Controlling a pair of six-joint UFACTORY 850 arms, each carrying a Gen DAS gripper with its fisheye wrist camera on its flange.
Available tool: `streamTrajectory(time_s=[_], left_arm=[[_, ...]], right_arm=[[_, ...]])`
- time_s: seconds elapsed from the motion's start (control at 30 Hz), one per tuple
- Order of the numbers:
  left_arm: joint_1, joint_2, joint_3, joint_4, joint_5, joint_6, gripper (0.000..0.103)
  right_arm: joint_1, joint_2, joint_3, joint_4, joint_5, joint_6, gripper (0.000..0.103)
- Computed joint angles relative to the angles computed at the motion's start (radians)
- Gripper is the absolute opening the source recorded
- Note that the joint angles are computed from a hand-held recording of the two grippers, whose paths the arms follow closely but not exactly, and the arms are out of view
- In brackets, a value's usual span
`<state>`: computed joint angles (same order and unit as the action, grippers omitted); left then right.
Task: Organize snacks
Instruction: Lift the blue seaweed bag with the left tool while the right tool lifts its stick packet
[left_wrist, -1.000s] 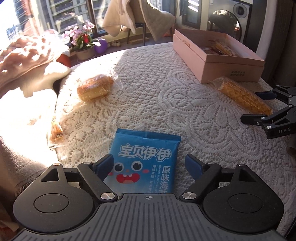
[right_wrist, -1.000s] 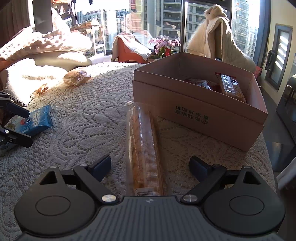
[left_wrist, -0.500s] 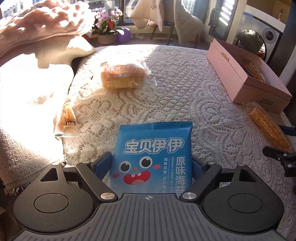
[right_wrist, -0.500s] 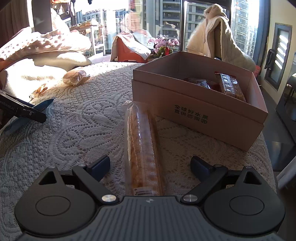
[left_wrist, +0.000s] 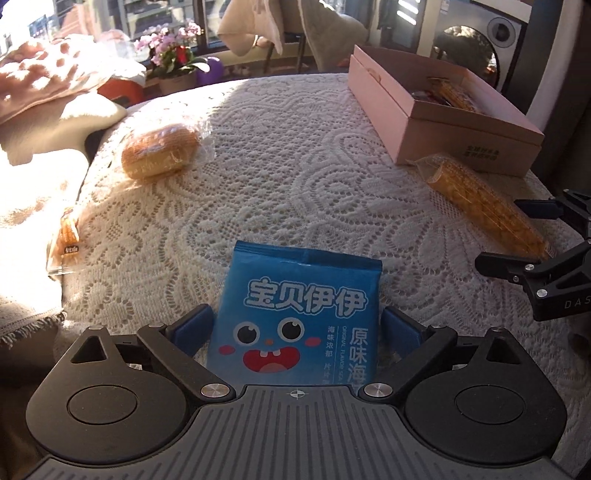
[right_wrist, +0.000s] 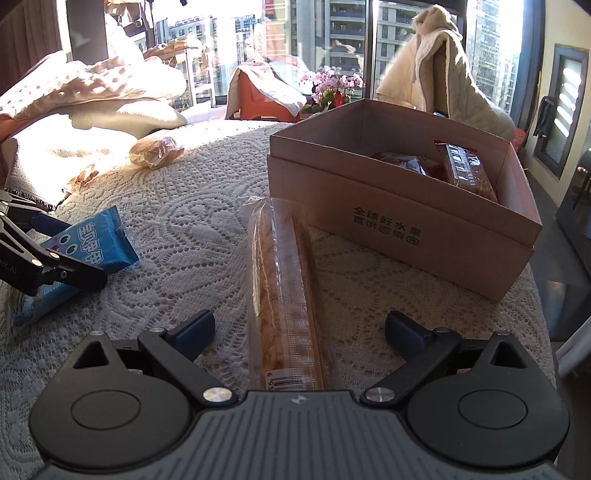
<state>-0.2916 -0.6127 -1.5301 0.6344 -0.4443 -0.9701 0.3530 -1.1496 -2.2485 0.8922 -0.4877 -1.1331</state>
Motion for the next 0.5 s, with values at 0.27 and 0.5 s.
streamTrajectory(time_s=[0.27,0.5], left_arm=[[-0.028,0.072,0.063,0.208,0.076,-0.24,0.089],[-0.062,0.074,0.049,0.351,0.118,-0.374,0.089]], right_arm=[[-0.005,-0.056,-0.111,-0.09,-0.089,0.063,0.103],[-0.009,-0.122,-0.28,-0.175,-0.196,0.186,0.091]])
